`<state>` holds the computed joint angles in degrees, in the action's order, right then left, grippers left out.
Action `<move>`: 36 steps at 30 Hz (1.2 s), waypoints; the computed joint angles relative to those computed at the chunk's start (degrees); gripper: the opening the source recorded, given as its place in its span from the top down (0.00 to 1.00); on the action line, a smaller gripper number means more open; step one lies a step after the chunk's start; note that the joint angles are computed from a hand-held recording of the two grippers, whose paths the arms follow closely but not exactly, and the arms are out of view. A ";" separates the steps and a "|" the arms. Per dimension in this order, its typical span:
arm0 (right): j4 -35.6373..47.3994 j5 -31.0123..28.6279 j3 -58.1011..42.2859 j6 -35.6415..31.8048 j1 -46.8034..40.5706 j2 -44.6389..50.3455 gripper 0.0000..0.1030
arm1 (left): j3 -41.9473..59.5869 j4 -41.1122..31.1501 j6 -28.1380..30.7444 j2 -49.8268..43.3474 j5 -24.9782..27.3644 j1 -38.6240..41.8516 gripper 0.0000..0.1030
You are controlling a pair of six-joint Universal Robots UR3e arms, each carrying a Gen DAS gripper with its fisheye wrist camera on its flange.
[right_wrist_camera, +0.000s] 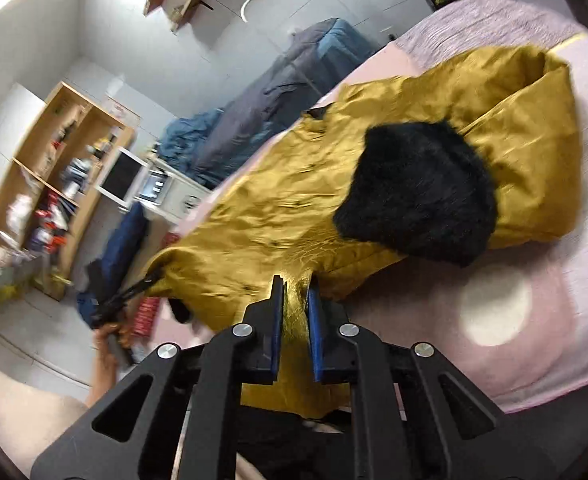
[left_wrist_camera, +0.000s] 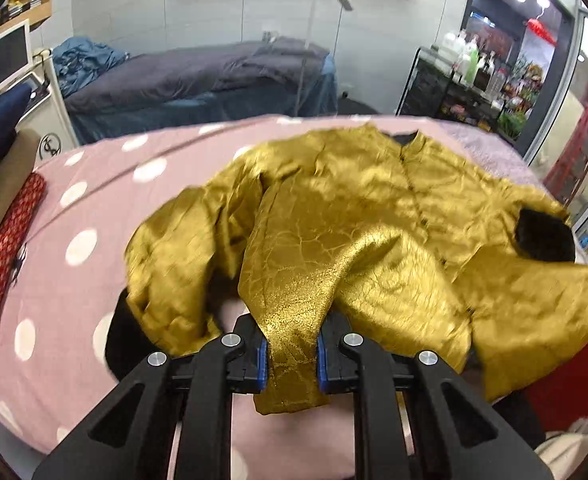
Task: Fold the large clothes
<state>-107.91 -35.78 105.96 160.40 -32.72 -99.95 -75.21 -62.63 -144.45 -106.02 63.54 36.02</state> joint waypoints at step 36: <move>-14.44 -59.16 -37.48 18.68 47.50 44.52 0.29 | -8.38 18.74 -14.29 -14.87 19.92 -20.14 0.05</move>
